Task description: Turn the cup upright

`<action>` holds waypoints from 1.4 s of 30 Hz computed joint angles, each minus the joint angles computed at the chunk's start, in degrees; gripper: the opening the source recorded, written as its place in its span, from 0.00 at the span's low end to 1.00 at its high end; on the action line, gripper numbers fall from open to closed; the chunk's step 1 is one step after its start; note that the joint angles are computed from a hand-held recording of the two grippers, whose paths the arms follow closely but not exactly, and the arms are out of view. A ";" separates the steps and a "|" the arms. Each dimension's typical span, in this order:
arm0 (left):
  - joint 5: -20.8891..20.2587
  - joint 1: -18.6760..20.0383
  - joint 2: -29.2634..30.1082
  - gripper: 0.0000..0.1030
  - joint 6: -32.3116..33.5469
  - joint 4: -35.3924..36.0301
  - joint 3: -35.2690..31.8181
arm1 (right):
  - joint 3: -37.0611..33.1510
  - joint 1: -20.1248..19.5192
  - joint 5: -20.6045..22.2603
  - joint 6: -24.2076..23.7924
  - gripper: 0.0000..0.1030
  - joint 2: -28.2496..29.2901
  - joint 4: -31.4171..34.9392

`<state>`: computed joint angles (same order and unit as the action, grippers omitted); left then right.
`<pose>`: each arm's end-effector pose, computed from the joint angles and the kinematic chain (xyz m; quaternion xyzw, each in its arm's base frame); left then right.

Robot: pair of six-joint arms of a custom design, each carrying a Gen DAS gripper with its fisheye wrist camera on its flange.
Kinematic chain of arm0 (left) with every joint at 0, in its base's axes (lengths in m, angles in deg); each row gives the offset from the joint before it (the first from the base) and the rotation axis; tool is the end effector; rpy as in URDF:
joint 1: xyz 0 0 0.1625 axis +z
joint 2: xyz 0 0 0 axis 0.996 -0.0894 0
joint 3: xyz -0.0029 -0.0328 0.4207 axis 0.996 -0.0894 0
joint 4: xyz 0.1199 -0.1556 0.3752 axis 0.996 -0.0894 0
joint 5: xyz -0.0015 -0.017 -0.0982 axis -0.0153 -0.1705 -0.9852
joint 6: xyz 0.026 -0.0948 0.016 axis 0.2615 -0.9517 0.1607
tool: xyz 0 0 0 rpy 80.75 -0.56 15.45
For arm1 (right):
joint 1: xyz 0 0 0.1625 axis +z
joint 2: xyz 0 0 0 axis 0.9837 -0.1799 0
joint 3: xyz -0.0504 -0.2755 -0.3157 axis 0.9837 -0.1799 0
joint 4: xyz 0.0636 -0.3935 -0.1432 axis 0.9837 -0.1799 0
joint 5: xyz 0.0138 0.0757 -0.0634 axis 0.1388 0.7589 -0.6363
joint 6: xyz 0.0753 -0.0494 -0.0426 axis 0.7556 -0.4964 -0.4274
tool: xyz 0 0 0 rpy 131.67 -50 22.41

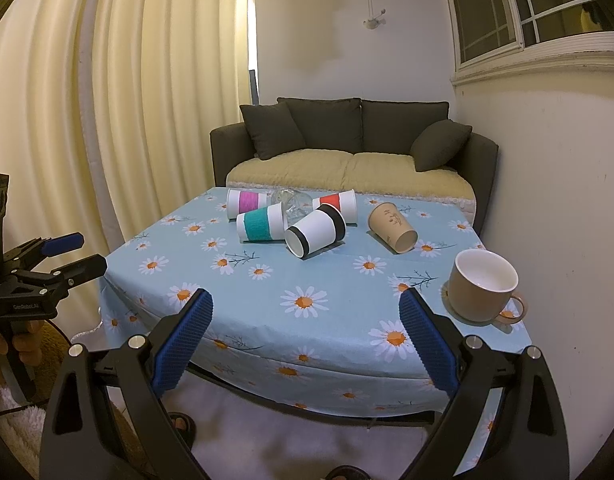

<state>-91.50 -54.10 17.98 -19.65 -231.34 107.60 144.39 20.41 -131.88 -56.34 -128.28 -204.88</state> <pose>-0.3039 -0.4439 0.2268 0.1840 0.7956 -0.4784 0.3231 0.2106 -0.5065 0.3450 0.3851 -0.8252 0.3716 0.1809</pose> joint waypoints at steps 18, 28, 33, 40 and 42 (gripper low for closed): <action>-0.06 0.01 0.18 0.94 0.19 -0.36 0.04 | -0.12 0.00 -0.12 0.02 0.91 0.00 0.19; -0.19 0.04 0.15 0.94 0.16 -0.31 0.03 | -0.34 0.11 -0.44 0.28 0.91 0.17 0.64; -6.62 1.51 -0.89 0.94 0.01 3.60 -1.33 | -2.42 -0.01 -2.55 3.37 0.91 1.27 3.85; -11.75 4.91 -0.69 0.94 0.66 10.12 -6.86 | -8.76 -0.15 -2.79 8.10 0.91 4.56 13.27; -13.57 6.37 -0.42 0.94 2.22 13.08 -9.37 | -10.81 0.14 -2.88 8.70 0.91 6.02 15.50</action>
